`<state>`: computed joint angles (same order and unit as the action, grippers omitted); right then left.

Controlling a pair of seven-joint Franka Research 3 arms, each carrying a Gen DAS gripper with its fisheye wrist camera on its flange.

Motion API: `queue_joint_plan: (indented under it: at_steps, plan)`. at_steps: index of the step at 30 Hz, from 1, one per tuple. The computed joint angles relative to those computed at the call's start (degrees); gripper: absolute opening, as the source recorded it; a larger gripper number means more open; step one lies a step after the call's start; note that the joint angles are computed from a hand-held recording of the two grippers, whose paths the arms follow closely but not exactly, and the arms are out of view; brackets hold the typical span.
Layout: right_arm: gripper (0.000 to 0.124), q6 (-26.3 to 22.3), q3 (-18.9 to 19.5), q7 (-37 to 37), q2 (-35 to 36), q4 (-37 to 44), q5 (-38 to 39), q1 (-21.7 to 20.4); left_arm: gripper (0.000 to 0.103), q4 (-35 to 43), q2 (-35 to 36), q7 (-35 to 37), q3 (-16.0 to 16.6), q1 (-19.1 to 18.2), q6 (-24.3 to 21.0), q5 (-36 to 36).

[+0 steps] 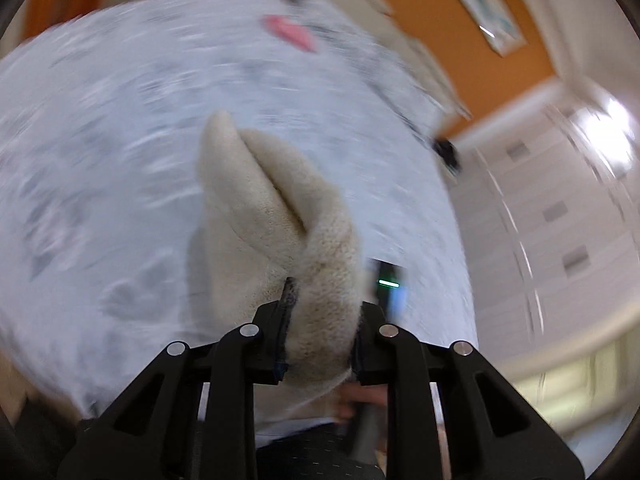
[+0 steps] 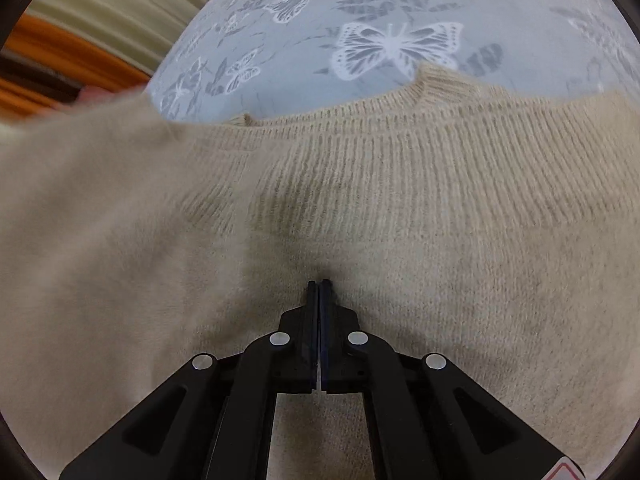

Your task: Fold small clothes

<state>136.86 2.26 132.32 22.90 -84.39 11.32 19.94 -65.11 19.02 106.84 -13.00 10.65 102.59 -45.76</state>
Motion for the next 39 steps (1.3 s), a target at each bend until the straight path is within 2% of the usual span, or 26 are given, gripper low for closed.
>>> queue_joint_plan:
  at_steps: [2, 6, 9, 12, 15, 16, 18, 20, 21, 22, 23, 24, 25, 27, 28, 29, 31, 33, 34, 35, 36, 37, 39]
  plan:
    - [0.000, 3.45, 0.62, -0.34, -1.50, -3.14, 2.31, -0.56, 0.021, -0.11, -1.21, 4.05, -1.61, -1.31, -1.62, -0.37]
    - [0.000, 8.43, 1.38, -2.75, -4.16, -8.17, 5.36, -1.39, 0.021, -5.17, -5.37, 10.78, -2.46, -4.94, -2.85, -0.14]
    - [0.000, 16.17, 3.48, -6.39, -7.69, -15.55, 13.90, -3.43, 0.020, -8.82, -7.49, 13.09, -1.97, -8.04, -2.03, 0.49]
    - [0.000, 24.35, 6.80, -15.14, -11.57, -23.17, 28.11, -5.95, 0.020, -9.25, -6.99, 12.21, -1.65, -10.53, -2.39, 0.80]
    - [0.001, 29.28, 9.09, -28.47, -16.54, -29.80, 45.98, -7.37, 0.020, -10.56, -7.82, 12.98, -1.47, -11.70, -2.13, 0.94]
    - [0.003, 31.27, 9.69, -35.61, -19.04, -32.39, 55.25, -7.54, 0.020, -10.75, -7.87, 13.07, -1.33, -12.09, -1.85, 1.20]
    - [0.009, 34.42, 9.05, -46.24, -24.12, -36.95, 70.06, -6.46, 0.020, -10.33, -7.33, 11.74, -1.27, -13.19, -1.58, 2.56]
    - [0.015, 37.32, 7.76, -49.29, -28.94, -41.33, 76.01, -4.88, 0.020, -11.45, -7.71, 11.45, -1.15, -13.45, -1.55, 3.02]
    - [0.026, 38.75, 7.34, -45.55, -32.65, -45.09, 73.60, -4.42, 0.020, -12.33, -8.16, 11.51, -1.12, -13.75, -1.13, 3.57]
    - [0.044, 39.51, 7.03, -41.94, -34.96, -47.35, 70.94, -4.10, 0.020, -12.74, -8.34, 11.74, -1.02, -13.86, -1.02, 3.77]
    - [0.053, 40.12, 6.80, -39.09, -36.75, -48.96, 68.88, -3.88, 0.020, -13.25, -8.71, 11.76, -1.04, -14.20, -0.63, 4.18]
    - [0.068, 41.05, 6.44, -37.53, -39.03, -50.37, 68.38, -3.45, 0.020, -14.37, -9.45, 12.17, -1.00, -14.54, 0.03, 4.83]
    - [0.077, 41.71, 5.84, -36.98, -40.32, -50.88, 68.43, -2.83, 0.020, -14.93, -9.74, 12.35, -0.99, -14.97, 0.66, 5.42]
    - [0.079, 41.92, 2.20, -42.75, -41.69, -49.33, 73.67, 0.38, 0.020, -16.20, -10.47, 12.51, -0.85, -15.67, 1.34, 6.62]
    - [0.079, 40.40, 1.48, -41.74, -41.53, -48.61, 71.74, 0.10, 0.020, -16.89, -10.74, 12.35, -0.78, -16.03, 1.77, 7.22]
    - [0.079, 39.18, 1.27, -37.97, -41.44, -48.48, 66.94, -0.43, 0.021, -17.85, -11.05, 12.01, -0.74, -16.48, 2.32, 8.19]
    - [0.080, 32.49, 2.04, -26.75, -39.49, -46.45, 51.33, -4.77, 0.021, -19.29, -11.40, 11.71, -0.62, -17.01, 2.66, 9.25]
    - [0.080, 22.61, 2.63, -17.08, -35.94, -42.01, 35.57, -9.12, 0.023, -21.13, -12.05, 11.31, -0.52, -17.65, 3.36, 10.95]
    - [0.080, 18.15, 2.41, -14.51, -34.52, -40.18, 30.47, -9.79, 0.024, -21.74, -12.33, 11.29, -0.44, -17.86, 3.52, 11.63]
    - [0.080, 14.58, 1.18, -14.79, -33.62, -39.19, 28.37, -9.70, 0.025, -22.55, -12.85, 10.73, -0.31, -18.14, 3.79, 12.88]
    - [0.074, 12.74, 0.77, -15.15, -32.33, -38.35, 27.32, -8.92, 0.025, -22.91, -13.18, 10.24, -0.15, -18.27, 3.96, 13.44]
    - [0.052, 12.08, 0.28, -16.66, -31.52, -38.02, 28.19, -7.99, 0.026, -23.24, -13.62, 10.04, 0.05, -18.26, 4.06, 13.53]
    - [0.016, 11.12, -0.01, -18.29, -29.55, -36.14, 28.62, -6.91, 0.032, -23.69, -14.58, 10.35, 0.40, -18.29, 4.57, 14.04]
